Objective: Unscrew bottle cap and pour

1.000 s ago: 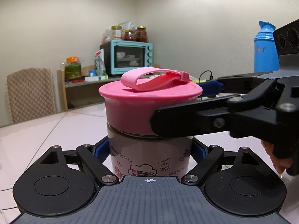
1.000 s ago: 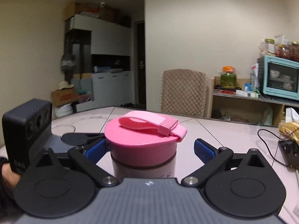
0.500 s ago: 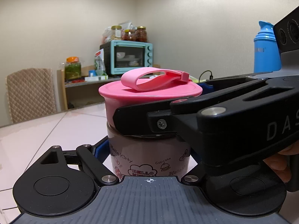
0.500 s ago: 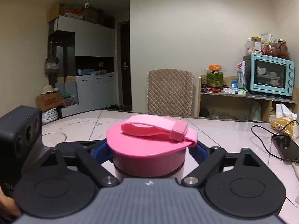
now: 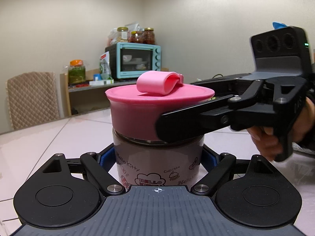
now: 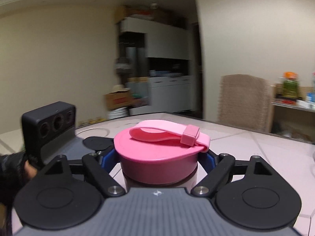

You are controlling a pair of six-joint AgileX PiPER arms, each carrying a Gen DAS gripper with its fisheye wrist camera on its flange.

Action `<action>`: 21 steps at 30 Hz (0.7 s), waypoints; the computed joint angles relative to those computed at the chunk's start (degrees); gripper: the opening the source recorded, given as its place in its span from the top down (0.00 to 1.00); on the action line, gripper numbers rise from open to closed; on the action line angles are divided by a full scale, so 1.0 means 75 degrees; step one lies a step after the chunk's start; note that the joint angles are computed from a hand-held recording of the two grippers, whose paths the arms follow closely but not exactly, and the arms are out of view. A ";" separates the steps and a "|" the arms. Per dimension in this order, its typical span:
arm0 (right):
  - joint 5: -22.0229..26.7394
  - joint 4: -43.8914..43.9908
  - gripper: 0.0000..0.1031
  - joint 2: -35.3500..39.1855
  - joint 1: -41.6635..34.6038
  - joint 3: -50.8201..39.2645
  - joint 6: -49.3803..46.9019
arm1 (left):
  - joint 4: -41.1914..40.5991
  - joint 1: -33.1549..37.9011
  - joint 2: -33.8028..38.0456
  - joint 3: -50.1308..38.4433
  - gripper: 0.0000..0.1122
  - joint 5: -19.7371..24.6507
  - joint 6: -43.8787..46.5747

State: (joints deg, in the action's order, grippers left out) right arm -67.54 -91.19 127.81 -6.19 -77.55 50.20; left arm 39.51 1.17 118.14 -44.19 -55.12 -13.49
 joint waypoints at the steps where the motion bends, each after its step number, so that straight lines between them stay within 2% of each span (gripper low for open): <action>1: -0.0141 -0.0205 0.17 0.0117 -0.0026 -0.0266 0.0189 | -0.0019 -0.0015 -0.0009 0.0016 0.20 -0.0002 0.0009; 4: 0.0020 -0.0095 0.15 -0.0030 0.0006 -0.0095 0.0235 | -0.0004 -0.0008 -0.0005 -0.0001 0.20 0.0007 -0.0006; 5: 0.0266 0.0242 0.07 -0.0261 0.0045 0.0326 -0.0014 | -0.0004 -0.0008 -0.0005 -0.0001 0.20 0.0007 -0.0006; 6: 0.0430 0.0558 0.04 -0.0475 0.0082 0.0721 -0.0310 | -0.0001 -0.0006 -0.0007 0.0003 0.20 0.0005 -0.0009; 11: 0.1370 0.1976 0.04 -0.1393 0.0374 0.2287 -0.1496 | -0.0012 -0.0012 -0.0006 0.0003 0.20 0.0006 -0.0001; 13: 0.1824 0.3055 0.04 -0.1799 0.0623 0.3037 -0.2047 | -0.0023 -0.0021 -0.0009 0.0010 0.20 0.0005 0.0003; 19: 0.2279 0.5673 0.03 -0.2192 0.1367 0.4125 -0.3778 | -0.0025 -0.0023 -0.0003 0.0005 0.20 0.0004 0.0003; 21: 0.2310 0.6035 0.03 -0.2194 0.1532 0.4201 -0.3914 | -0.0014 -0.0017 0.0000 -0.0005 0.20 0.0007 -0.0006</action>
